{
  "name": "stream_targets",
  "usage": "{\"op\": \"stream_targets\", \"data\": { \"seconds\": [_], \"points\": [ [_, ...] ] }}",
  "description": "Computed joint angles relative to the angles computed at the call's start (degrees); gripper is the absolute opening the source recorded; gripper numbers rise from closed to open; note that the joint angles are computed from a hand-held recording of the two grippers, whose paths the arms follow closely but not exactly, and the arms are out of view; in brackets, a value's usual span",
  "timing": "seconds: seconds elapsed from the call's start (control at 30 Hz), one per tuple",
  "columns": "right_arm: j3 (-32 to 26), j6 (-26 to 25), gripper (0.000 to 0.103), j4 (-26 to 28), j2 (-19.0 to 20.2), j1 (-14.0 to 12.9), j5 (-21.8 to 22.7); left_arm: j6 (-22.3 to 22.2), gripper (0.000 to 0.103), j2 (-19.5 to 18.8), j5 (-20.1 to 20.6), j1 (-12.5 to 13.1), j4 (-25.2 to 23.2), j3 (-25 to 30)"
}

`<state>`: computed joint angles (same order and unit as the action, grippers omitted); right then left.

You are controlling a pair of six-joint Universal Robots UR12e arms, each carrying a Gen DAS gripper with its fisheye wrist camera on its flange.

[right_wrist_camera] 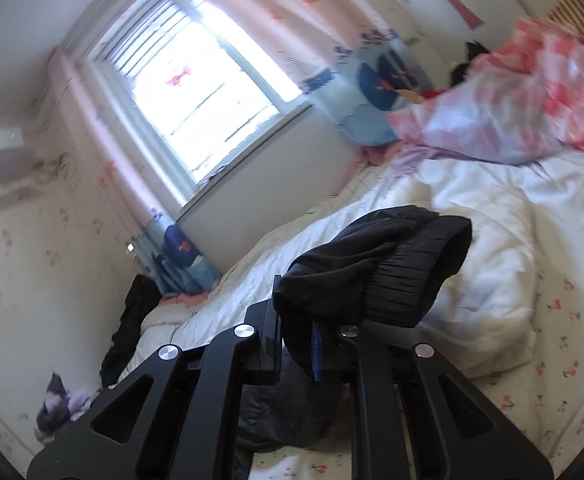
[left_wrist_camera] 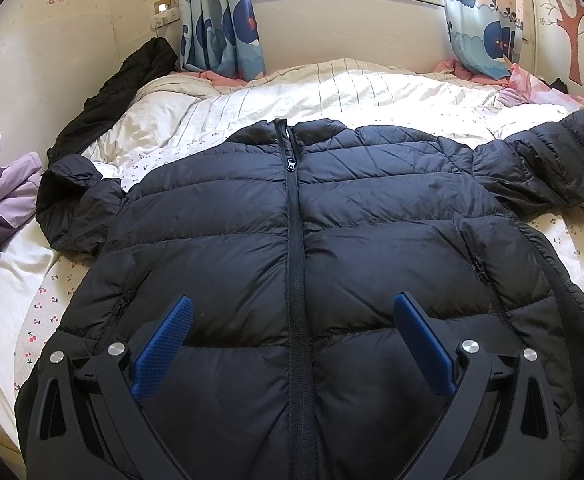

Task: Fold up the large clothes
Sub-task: 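Fold the held sleeve across the jacket front with the right gripper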

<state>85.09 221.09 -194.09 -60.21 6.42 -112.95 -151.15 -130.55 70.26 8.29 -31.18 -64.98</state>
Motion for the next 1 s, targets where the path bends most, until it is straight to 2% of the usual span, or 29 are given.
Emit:
{"op": "stream_targets", "data": {
  "seconds": [0.27, 0.53, 0.8, 1.0],
  "points": [
    [-9.3, -6.0, 0.011, 3.9, 4.0, 2.1, 4.7, -0.7, 0.096, 0.1, -1.0, 0.5, 0.0, 0.1],
    [-20.6, -11.6, 0.011, 10.7, 9.5, 4.9, 7.5, -1.2, 0.096, 0.1, -2.1, 1.1, -0.2, 0.5],
    [-34.2, -22.4, 0.011, 22.6, 17.3, 9.0, 6.8, -2.2, 0.096, 0.0, -2.8, 1.5, -0.4, 0.9],
    [-43.0, -26.7, 0.011, 28.8, 22.6, 10.7, 8.7, -2.7, 0.096, 0.0, -3.1, 1.7, -0.4, 1.1]
  ]
}}
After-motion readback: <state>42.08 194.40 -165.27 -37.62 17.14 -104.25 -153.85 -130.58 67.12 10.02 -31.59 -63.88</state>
